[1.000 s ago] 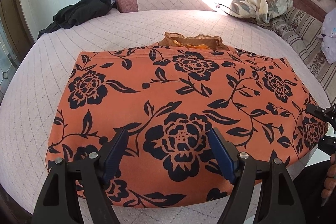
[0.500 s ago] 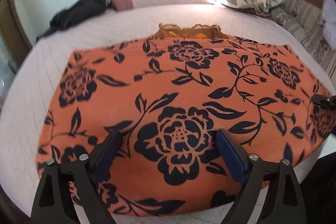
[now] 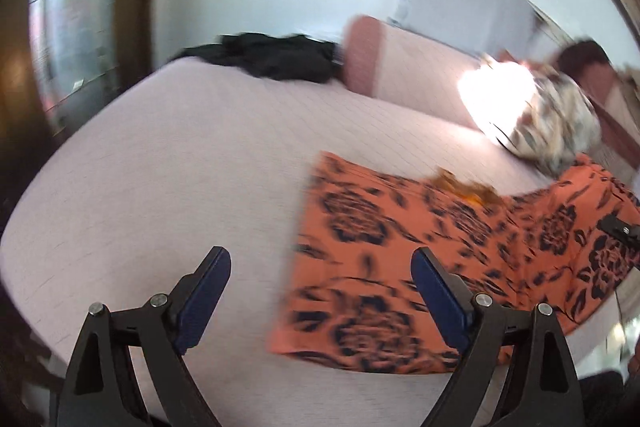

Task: Fold small clothes
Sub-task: 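Grasp the blouse side with the right tool and fold it over the middle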

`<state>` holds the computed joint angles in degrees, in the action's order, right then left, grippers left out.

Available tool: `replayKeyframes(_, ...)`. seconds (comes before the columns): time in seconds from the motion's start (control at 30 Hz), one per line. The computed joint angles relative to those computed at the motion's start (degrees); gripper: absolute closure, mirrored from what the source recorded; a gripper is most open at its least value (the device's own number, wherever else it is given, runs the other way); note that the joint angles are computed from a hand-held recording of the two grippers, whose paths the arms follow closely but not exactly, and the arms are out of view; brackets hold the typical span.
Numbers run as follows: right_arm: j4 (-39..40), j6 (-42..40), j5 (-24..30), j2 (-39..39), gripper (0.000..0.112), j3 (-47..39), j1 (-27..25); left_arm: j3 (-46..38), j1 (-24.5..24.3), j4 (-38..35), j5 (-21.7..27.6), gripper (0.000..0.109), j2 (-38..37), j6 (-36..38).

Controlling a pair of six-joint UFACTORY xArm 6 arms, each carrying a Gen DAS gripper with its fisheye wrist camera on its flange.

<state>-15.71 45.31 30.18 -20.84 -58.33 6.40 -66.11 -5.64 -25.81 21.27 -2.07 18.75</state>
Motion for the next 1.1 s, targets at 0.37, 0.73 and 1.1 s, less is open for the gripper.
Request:
replayKeyframes(0.37, 7.87, -15.72, 8.12, 34.07, 0.077, -27.64, 18.16, 2.28, 8.77, 6.15, -3.23, 0.017, 2.44, -14.23)
replayKeyframes(0.73, 19.04, -16.73, -11.61, 15.97, 0.025, -4.53, 13.89, -2.25, 4.52, -22.17, 12.51, 0.017, 0.3, 13.1)
replayKeyframes(1.1, 30.1, -22.47, -15.7, 7.66, 0.025, 6.29, 9.95, -16.47, -0.56, -10.86, 33.38, 0.101, 12.83, 1.38)
